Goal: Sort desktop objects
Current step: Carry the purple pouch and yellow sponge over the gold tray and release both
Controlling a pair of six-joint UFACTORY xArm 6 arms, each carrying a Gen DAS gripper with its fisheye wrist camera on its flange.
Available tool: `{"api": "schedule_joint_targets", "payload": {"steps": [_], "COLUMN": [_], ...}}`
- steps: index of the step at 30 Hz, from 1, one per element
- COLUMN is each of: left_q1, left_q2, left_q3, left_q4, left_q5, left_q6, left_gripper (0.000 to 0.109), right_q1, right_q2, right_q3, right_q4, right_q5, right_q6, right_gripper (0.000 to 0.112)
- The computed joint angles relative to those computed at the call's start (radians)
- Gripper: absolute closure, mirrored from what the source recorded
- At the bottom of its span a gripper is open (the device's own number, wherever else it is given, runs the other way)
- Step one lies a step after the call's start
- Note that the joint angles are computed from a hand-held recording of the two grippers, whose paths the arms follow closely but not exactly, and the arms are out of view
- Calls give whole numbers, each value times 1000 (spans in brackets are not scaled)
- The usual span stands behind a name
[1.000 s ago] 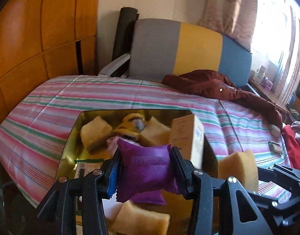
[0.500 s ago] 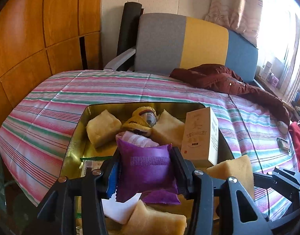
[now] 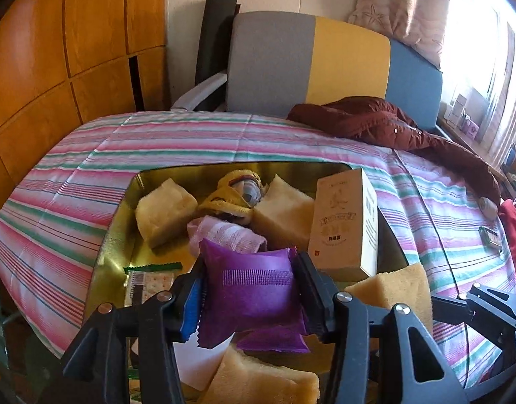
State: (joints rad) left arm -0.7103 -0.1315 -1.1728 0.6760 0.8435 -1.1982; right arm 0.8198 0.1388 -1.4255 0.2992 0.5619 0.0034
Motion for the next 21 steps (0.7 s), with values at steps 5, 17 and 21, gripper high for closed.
{"api": "schedule_joint_targets", "payload": {"steps": [5, 17, 21], "left_q1": [-6, -15, -13], "left_q2": [6, -8, -14], "left_q3": [-3, 5, 10], "left_q4": [3, 21, 9], "left_q5": [5, 14, 4], "left_q6": [5, -15, -10], "left_gripper": [55, 50, 50], "right_q1": [-3, -3, -4], "right_q2": [4, -4, -18], "right_q3": [4, 20, 41], "right_q4": [-18, -30, -21], "right_q5": [-1, -12, -24], "right_q6": [24, 47, 52], "right_gripper": [48, 44, 41]}}
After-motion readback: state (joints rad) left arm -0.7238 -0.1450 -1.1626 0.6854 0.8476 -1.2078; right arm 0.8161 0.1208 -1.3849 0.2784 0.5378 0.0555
